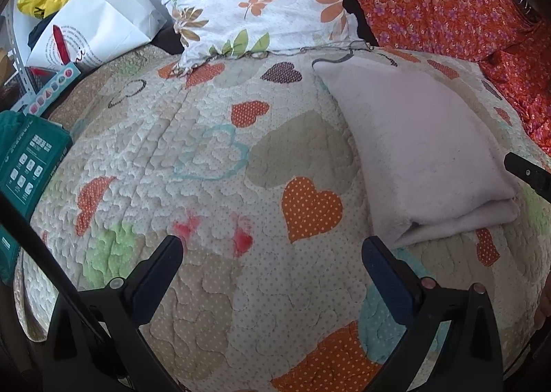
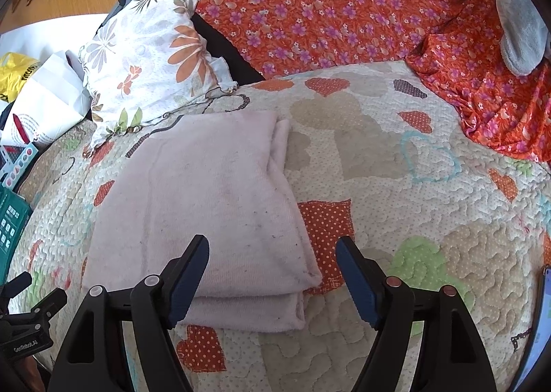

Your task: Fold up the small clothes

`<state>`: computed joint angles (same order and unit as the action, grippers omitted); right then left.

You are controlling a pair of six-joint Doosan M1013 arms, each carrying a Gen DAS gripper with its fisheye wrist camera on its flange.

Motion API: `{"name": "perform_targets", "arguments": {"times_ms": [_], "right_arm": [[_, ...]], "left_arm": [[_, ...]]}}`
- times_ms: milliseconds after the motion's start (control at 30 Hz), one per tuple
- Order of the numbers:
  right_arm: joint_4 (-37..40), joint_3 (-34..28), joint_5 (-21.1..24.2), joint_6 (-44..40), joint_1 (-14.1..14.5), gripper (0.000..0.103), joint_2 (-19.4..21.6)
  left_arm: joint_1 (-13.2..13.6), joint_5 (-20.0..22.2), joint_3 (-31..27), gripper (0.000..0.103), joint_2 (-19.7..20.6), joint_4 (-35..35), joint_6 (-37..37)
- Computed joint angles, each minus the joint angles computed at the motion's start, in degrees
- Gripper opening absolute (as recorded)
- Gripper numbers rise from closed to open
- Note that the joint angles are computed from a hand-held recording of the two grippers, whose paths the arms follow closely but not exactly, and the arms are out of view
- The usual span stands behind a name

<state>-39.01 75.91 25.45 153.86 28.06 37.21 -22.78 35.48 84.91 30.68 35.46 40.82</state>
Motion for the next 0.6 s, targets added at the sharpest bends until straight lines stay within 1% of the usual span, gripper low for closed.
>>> {"name": "perform_targets", "arguments": {"times_ms": [300, 367, 500, 600], "right_arm": [[-0.21, -0.61, 1.45, -0.81, 0.45, 0.080, 0.50], [0.01, -0.68, 1.39, -1.15, 0.48, 0.080, 0.54], [-0.43, -0.52, 0.58, -1.33, 0.60, 0.080, 0.34], [-0.30, -0.57, 0.42, -2.03, 0.67, 0.080, 0.32]], "left_arm": [[1.38, 2.61, -0.80, 0.103, 1.84, -10.75, 8.76], [1.61, 2.05, -0.46, 0.103, 1.82, -11.74, 9.08], [1.36, 1.17, 0.08, 0.103, 1.74, -9.91, 7.22], [0.93, 0.38, 0.70, 0.103, 1.66, -6.97, 3.72]]}}
